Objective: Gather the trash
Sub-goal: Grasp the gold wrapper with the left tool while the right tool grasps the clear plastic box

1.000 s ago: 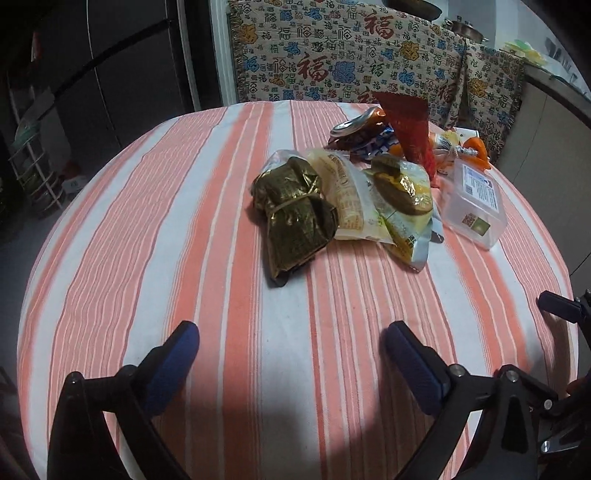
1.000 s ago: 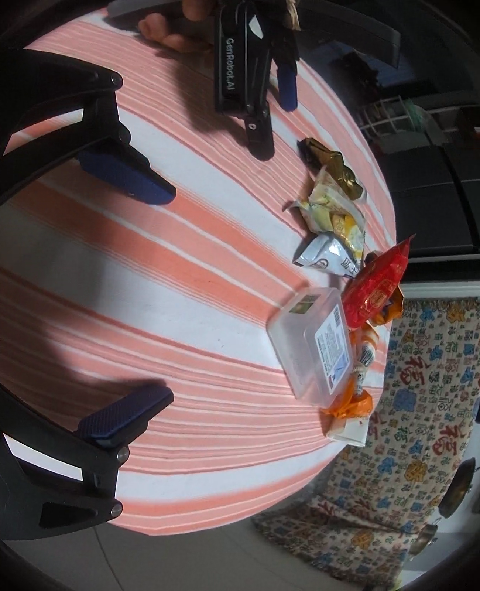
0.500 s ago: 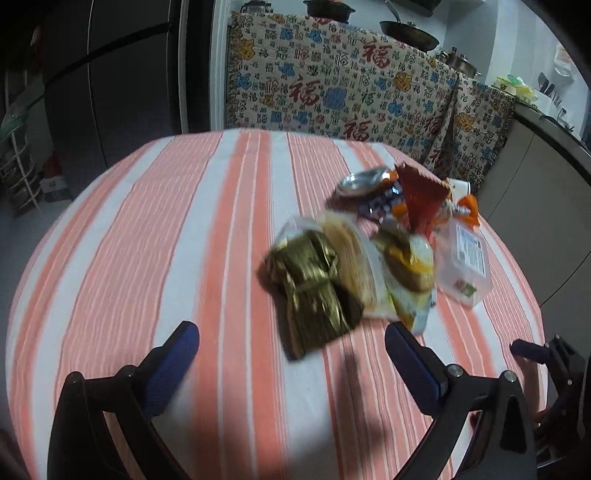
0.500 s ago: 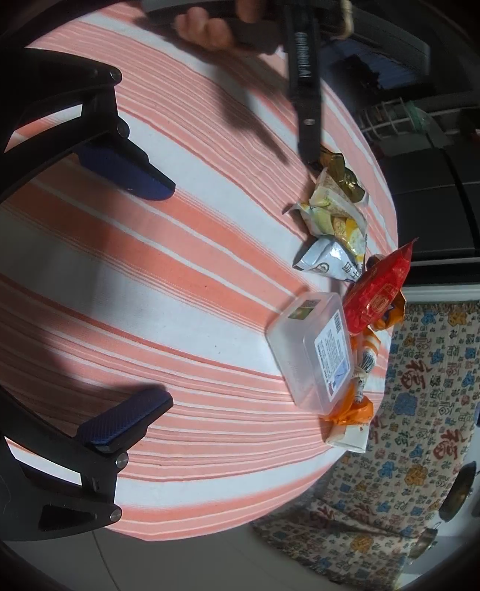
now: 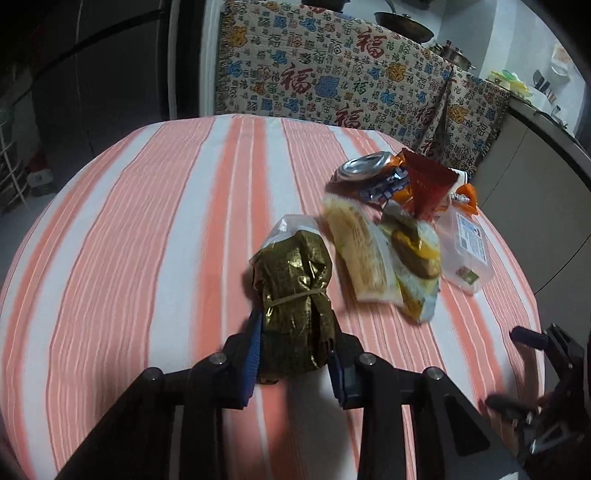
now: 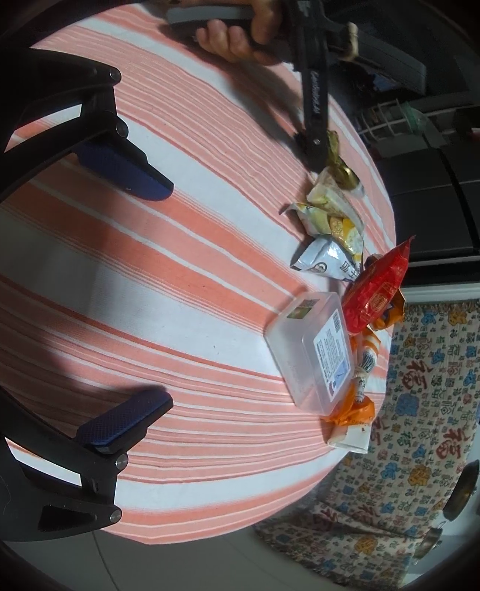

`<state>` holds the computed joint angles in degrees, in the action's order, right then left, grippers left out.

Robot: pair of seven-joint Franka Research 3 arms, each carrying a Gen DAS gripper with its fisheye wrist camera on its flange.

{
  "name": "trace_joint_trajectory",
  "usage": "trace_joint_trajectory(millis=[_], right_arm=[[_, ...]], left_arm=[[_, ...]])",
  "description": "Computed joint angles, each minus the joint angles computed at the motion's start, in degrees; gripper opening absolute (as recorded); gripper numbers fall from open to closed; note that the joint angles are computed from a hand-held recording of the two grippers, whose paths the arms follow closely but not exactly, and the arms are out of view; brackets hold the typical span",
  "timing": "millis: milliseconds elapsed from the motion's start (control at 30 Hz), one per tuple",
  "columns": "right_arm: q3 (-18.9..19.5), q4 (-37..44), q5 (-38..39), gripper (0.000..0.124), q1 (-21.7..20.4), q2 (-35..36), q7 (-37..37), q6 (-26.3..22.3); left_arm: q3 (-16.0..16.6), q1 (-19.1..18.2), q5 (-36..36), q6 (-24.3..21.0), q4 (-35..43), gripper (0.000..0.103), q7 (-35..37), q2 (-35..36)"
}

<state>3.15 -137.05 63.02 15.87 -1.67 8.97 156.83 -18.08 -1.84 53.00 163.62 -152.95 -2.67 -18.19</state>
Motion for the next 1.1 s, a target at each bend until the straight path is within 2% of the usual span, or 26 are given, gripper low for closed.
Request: trace_joint_trajectory(millis=[67, 167, 233, 267, 433, 467, 533, 567, 600, 667, 733, 767, 833, 933, 1033, 1100], right_arm=[[-0.8, 1.2, 1.6, 0.102, -0.9, 0.3, 3.3, -2.1], [-1.6, 5.8, 3.2, 0.102, -2.5, 2.6, 13.6, -4.8], [-1.2, 9.9, 1.5, 0.098, -3.0, 5.0, 23.3, -5.6], [-0.7, 11.9, -0.6, 0.096, -2.8, 6.3, 28.3, -5.1], [1.8, 16.9, -13.3, 0.091, 0.5, 11.3, 47.3, 3.7], [1.8, 17.4, -17.6, 0.091, 1.1, 12.1, 51.1, 5.1], [-1.2, 18.5, -32.6, 0.088, 4.8, 14.2, 63.4, 6.0], [-1.6, 18.3, -35.3, 0.079, 5.0, 14.5, 65.8, 6.0], [-0.3, 17.7, -34.3, 0.074, 3.6, 14.2, 64.5, 6.4], [1.2, 14.9, -34.1, 0.073, 1.6, 12.5, 61.4, 8.6], [5.4, 11.8, -24.8, 0.073, -3.1, 9.7, 48.1, 8.6], [6.2, 10.5, -20.1, 0.073, -4.4, 8.3, 41.4, 7.4], [6.0, 5.9, -10.0, 0.073, -5.8, 3.9, 26.2, 3.6], [3.0, 0.2, -0.3, 0.073, -5.1, -1.6, 10.2, 0.2], [0.4, -3.1, -1.1, 0.074, -3.6, -4.3, 8.8, 0.0], [-1.5, -2.9, -1.6, 0.075, -3.2, -4.5, 9.0, -2.4]], left_arm=[[-0.6, -2.0, -2.7, -2.6, -2.2, 0.032, 0.0, -2.8], [-4.0, -2.9, -2.0, -7.0, -2.8, 0.035, -2.5, -4.2], [-4.4, -4.2, -1.9, -10.0, -1.5, 0.038, -1.9, -3.1], [-3.9, -4.7, -1.7, -10.4, -1.1, 0.043, -1.5, -2.8], [-2.2, -5.3, 0.1, -8.1, -2.2, 0.045, -3.1, -3.3], [-2.0, -5.3, 0.3, -7.6, -2.6, 0.045, -3.5, -3.7], [-1.9, -5.3, 0.2, -7.2, -2.9, 0.045, -3.8, -4.1], [-1.7, -5.4, 0.0, -6.7, -3.3, 0.047, -3.7, -4.5], [-1.7, -5.5, -0.2, -6.2, -3.7, 0.049, -3.5, -4.9], [-1.3, -5.8, -0.9, -4.8, -4.9, 0.055, -2.7, -6.0], [-1.0, -6.2, -2.7, -4.4, -5.3, 0.057, -1.2, -6.4], [-0.9, -6.4, -3.8, -4.4, -5.5, 0.059, -0.3, -6.6], [-0.7, -6.4, -5.5, -3.4, -5.9, 0.068, 1.1, -7.0], [-1.5, -6.4, -7.3, -3.7, -5.8, 0.069, 3.1, -6.9], [-0.9, -8.2, -10.4, -5.4, -5.0, 0.069, 7.8, -6.3], [0.2, -8.9, -12.4, -3.3, -5.9, 0.069, 9.8, -7.0]])
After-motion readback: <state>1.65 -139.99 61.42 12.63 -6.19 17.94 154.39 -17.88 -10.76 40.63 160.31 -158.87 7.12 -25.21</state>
